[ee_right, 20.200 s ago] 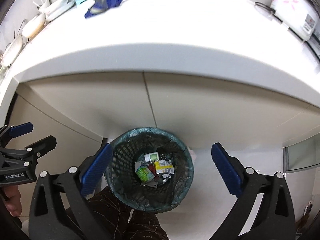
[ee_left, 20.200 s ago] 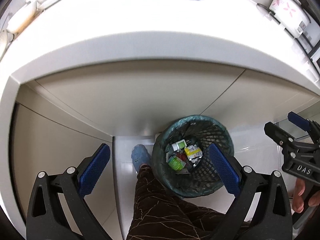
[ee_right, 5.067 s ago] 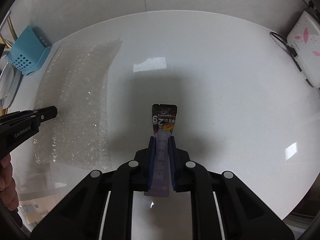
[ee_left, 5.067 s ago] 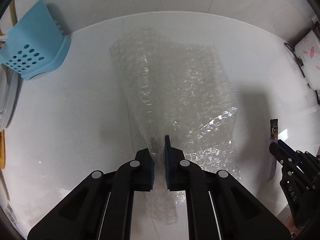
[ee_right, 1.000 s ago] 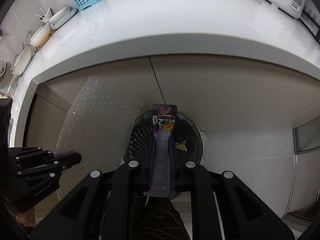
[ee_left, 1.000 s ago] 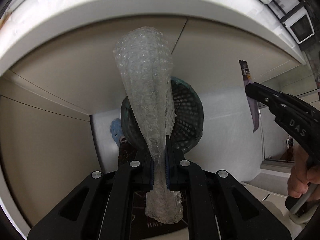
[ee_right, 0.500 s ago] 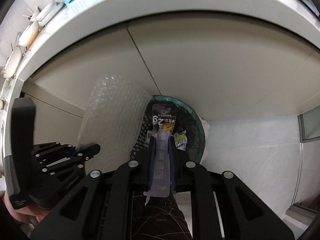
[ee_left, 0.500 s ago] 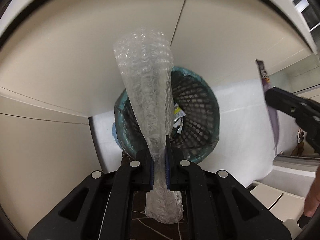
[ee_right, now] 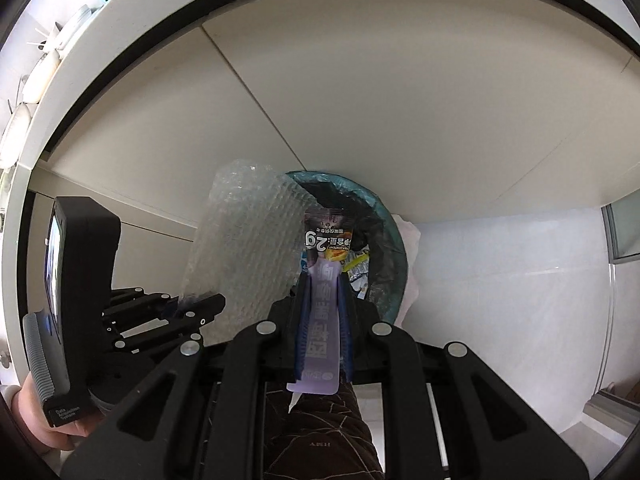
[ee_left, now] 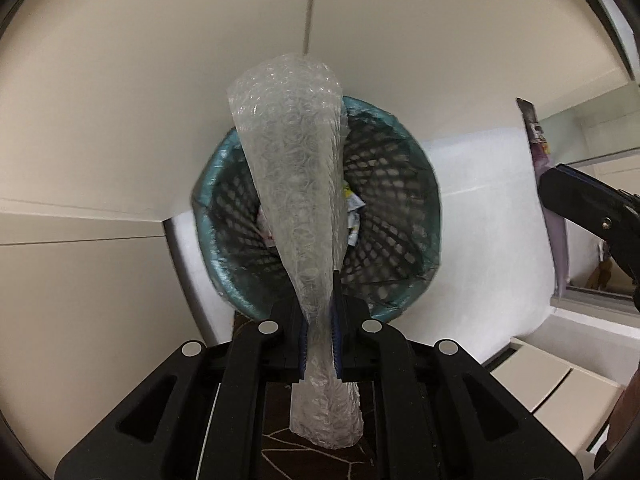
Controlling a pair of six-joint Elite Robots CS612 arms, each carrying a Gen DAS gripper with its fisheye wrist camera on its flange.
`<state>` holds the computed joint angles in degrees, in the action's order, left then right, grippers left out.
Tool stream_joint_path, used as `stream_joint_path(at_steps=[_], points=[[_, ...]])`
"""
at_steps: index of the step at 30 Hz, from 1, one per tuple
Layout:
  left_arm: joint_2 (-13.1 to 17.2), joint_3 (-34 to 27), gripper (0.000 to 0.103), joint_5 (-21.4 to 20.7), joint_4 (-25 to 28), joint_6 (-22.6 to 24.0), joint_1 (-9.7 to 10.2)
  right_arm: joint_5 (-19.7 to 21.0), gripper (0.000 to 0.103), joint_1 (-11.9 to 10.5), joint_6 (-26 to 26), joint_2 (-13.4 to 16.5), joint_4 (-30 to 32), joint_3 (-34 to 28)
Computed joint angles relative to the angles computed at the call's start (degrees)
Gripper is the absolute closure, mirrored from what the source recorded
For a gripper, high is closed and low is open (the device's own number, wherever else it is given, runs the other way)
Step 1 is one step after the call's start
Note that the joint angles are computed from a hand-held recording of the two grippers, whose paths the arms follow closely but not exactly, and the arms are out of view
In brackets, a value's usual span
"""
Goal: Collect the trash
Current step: 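Open the left gripper to drop the bubble wrap into the wastebasket, then open the right gripper to drop the purple snack stick into the wastebasket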
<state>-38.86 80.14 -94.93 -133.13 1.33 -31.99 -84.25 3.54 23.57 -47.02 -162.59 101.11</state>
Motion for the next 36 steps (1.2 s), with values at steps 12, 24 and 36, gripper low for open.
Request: stream_joint_path(at_steps=[12, 24, 36], points=[[-1.67, 2.52, 0.03, -1.13, -7.84, -1.46, 1.23, 0.16, 0.089, 0.5, -1.21, 0.05, -0.51, -0.79], [-4.1, 4.56, 0.006, 0.29, -13.8, -8.97, 4.36, 0.79, 0.089, 2.55, -4.69, 3.72, 3.83, -6.72], [-4.1, 4.94, 0.006, 0.56, -13.59, -10.85, 5.14, 0.86, 0.082, 3.86, -6.03, 6.71, 8.12, -10.79]])
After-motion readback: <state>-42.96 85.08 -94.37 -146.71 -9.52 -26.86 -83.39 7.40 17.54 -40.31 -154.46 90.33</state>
